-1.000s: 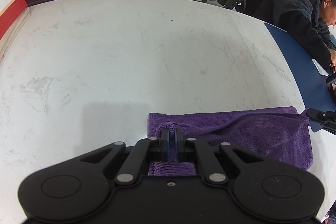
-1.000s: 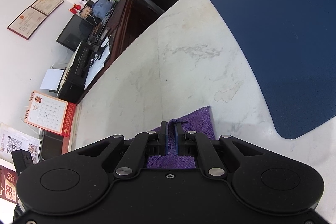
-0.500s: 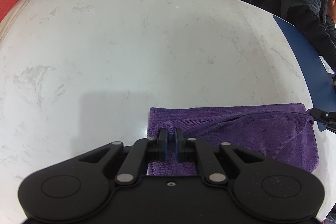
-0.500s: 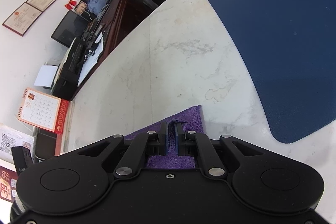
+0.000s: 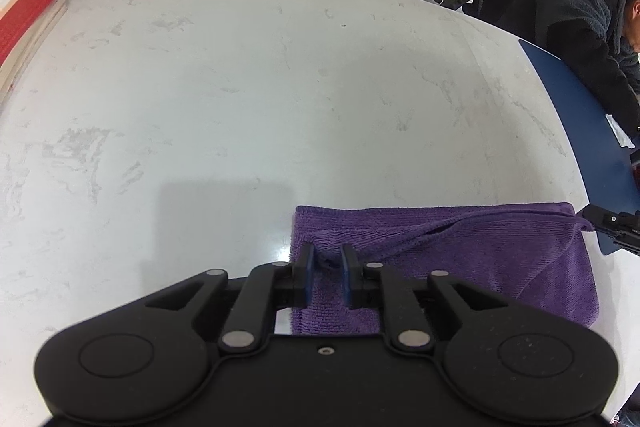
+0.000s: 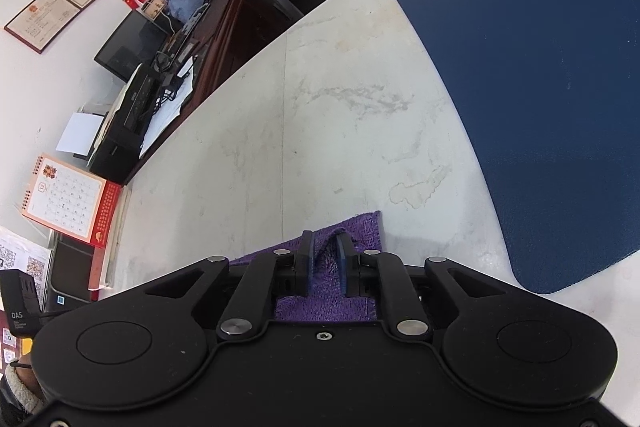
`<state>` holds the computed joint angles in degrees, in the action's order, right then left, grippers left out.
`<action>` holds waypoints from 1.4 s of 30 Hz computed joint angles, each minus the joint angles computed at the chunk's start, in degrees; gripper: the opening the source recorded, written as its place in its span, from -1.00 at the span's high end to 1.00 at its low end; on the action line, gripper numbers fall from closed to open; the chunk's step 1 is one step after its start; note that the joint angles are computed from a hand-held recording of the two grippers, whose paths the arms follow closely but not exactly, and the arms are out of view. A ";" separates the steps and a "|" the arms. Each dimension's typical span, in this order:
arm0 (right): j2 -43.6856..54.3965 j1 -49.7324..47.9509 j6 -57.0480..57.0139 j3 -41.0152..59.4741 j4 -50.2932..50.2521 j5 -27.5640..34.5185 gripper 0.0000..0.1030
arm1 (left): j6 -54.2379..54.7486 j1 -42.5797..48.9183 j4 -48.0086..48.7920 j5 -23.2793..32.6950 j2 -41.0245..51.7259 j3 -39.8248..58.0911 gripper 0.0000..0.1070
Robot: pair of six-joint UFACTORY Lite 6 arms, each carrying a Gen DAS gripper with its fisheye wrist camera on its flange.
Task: Fold towel
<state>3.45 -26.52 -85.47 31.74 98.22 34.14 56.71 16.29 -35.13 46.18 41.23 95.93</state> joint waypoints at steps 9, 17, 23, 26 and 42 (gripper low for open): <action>0.05 -0.51 -0.44 -0.10 -0.35 0.37 0.71 | 0.24 0.40 0.76 -0.02 -0.46 -1.22 0.71; -2.99 -1.07 0.88 -1.29 -2.55 -0.22 0.68 | 3.18 2.00 1.09 -0.17 -3.55 -6.19 0.71; -13.37 -3.08 1.63 -7.16 -5.59 -1.52 0.61 | 6.76 2.66 -0.65 -1.17 -6.48 -10.44 0.71; -15.40 -1.91 0.67 -8.57 -7.02 -0.51 0.60 | 9.69 1.59 -2.17 -2.90 -8.31 -13.07 0.71; -3.43 25.40 -13.86 4.31 -5.45 -16.55 0.60 | 10.96 -9.62 -2.00 -11.87 -2.50 -7.75 0.71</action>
<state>0.02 -1.12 -99.32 36.04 92.77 17.58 67.67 6.67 -37.13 34.31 38.72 88.18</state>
